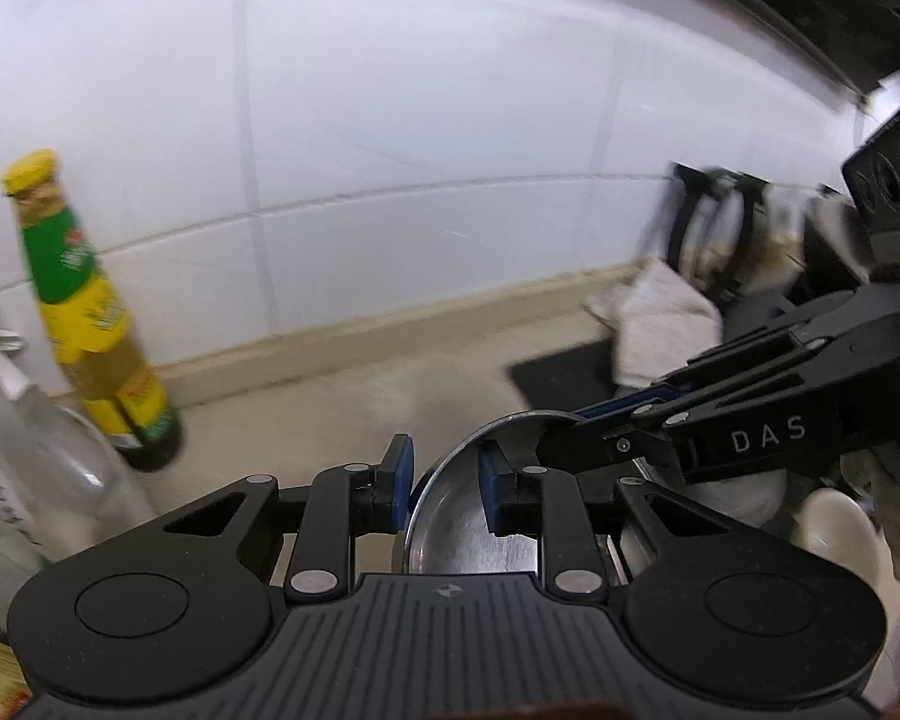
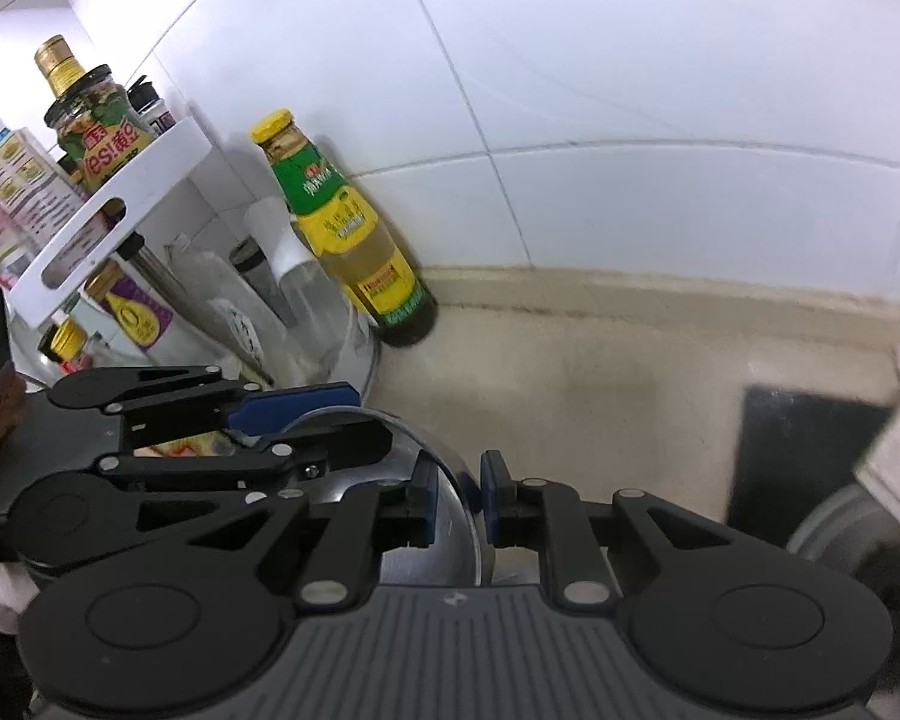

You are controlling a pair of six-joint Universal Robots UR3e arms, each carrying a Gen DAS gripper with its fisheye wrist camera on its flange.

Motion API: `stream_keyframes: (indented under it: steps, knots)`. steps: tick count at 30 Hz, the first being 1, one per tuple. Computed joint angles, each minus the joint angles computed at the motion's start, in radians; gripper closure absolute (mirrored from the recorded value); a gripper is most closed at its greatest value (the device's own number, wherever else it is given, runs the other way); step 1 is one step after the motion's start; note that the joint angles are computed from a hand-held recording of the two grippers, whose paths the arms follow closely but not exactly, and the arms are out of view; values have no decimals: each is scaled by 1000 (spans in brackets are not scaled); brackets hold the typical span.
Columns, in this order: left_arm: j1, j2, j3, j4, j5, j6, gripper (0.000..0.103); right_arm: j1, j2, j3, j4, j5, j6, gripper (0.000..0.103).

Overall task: Organize plates and bowls
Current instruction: 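Lift the steel bowl with both grippers and carry it toward the nested bowls, then lower the held bowl onto the nested bowls and open both grippers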

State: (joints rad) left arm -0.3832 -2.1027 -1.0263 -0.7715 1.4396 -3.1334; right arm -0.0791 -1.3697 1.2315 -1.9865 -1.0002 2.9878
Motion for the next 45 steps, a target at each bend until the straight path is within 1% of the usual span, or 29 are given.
stream_keyframes:
  steps: [3, 6, 10, 14, 16, 18, 19, 22, 24, 26, 27, 29, 32, 33, 34, 35, 36, 37, 39, 41, 43, 45]
  knots:
    - [-35, -19, 10, -23, -33, 27, 73, -56, -99, 113, 46, 0, -46, 86]
    - [-69, -69, 58, -56, -32, 40, 71, -97, -174, 224, 50, -13, -68, 86]
    - [-91, -123, 112, -96, -22, 44, 70, -124, -212, 337, 2, -21, -51, 86]
    - [-94, -134, 99, -69, -3, 42, 69, -113, -235, 397, -47, -56, -63, 85]
    - [-78, -109, 44, -33, -10, 32, 69, -117, -233, 419, -76, -55, -46, 83]
    - [-59, -79, -15, -2, -33, 22, 68, -124, -230, 446, -121, -62, -19, 78]
    - [-51, -64, -45, 18, -41, 17, 67, -131, -232, 464, -145, -55, -12, 78]
    - [-28, -23, -122, 55, -69, 15, 66, -156, -238, 493, -154, -24, -4, 78]
    - [-20, -3, -162, 75, -79, 7, 62, -168, -242, 516, -163, -12, -6, 77]
    - [-7, 21, -216, 113, -97, 4, 50, -168, -239, 524, -162, -19, -6, 74]
    - [0, 36, -254, 146, -102, 6, 47, -164, -237, 533, -172, -32, -3, 70]
    - [9, 62, -317, 201, -102, 30, 45, -162, -239, 565, -197, -50, -10, 70]
    - [19, 93, -398, 257, -76, 69, 40, -174, -240, 624, -229, -24, -14, 69]
    - [26, 100, -420, 268, -80, 75, 40, -175, -245, 665, -278, -20, -3, 70]
    - [39, 112, -449, 284, -101, 81, 39, -173, -250, 696, -323, -24, 1, 70]
    - [51, 121, -468, 290, -120, 84, 39, -167, -241, 699, -321, -32, 6, 69]
    - [59, 127, -480, 287, -133, 90, 39, -175, -236, 718, -337, -16, 26, 69]
    - [71, 133, -495, 293, -161, 96, 39, -181, -233, 725, -342, -10, 34, 69]
    - [104, 146, -514, 292, -247, 87, 39, -193, -234, 727, -336, 2, 52, 68]
    - [126, 145, -508, 291, -312, 63, 39, -206, -251, 733, -336, 21, 64, 68]
    - [135, 133, -495, 295, -355, 59, 39, -227, -281, 756, -352, 54, 85, 67]
    - [137, 105, -461, 263, -395, 63, 39, -262, -334, 805, -367, 103, 82, 67]
